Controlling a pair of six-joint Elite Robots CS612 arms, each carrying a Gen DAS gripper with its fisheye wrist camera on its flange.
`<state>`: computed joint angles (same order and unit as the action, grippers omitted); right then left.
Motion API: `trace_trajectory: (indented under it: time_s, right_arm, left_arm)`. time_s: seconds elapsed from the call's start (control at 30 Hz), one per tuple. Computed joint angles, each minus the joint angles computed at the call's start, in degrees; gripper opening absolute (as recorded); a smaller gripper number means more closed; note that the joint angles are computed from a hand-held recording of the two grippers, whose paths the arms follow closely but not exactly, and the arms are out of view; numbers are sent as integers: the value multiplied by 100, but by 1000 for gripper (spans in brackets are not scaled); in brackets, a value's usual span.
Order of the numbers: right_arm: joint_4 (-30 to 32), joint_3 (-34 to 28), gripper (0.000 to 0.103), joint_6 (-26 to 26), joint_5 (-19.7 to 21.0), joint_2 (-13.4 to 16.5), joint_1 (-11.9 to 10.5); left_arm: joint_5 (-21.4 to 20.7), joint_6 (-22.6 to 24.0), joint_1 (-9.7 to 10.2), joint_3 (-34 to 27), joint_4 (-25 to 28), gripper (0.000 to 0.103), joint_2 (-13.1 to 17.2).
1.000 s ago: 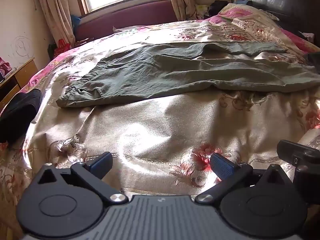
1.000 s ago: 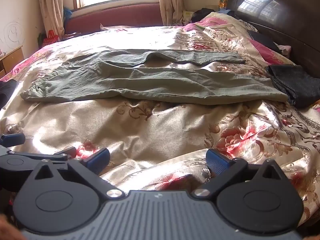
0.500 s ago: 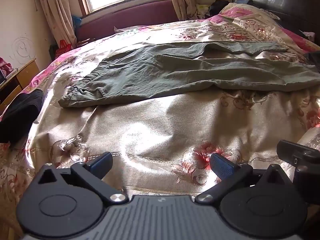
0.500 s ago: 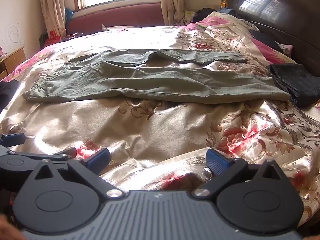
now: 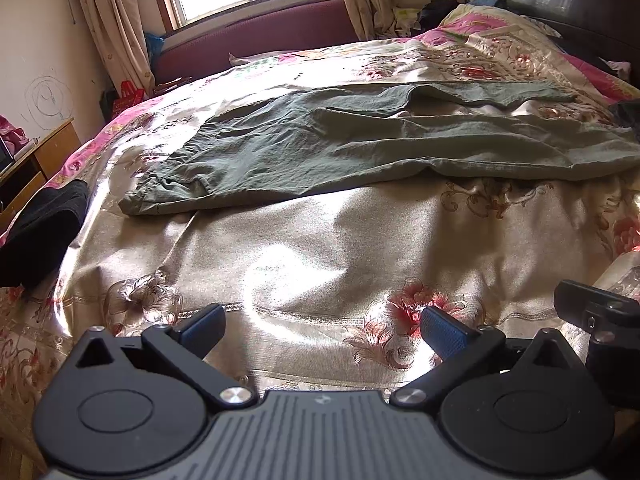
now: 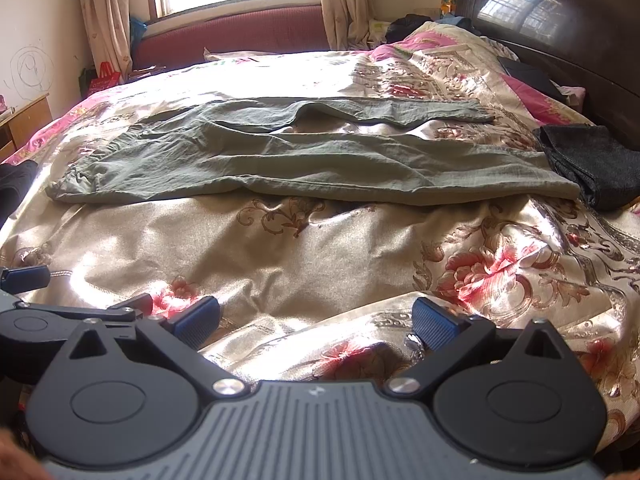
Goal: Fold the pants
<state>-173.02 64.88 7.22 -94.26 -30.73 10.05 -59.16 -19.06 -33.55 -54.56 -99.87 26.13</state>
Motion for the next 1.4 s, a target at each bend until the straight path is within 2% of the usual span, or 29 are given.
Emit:
trace_trajectory:
  time_s: [1.4]
  right_arm:
    - [18,8,102,-5,20,5,2]
  left_arm:
    - [-36,-39,1,-19,118,103,-10]
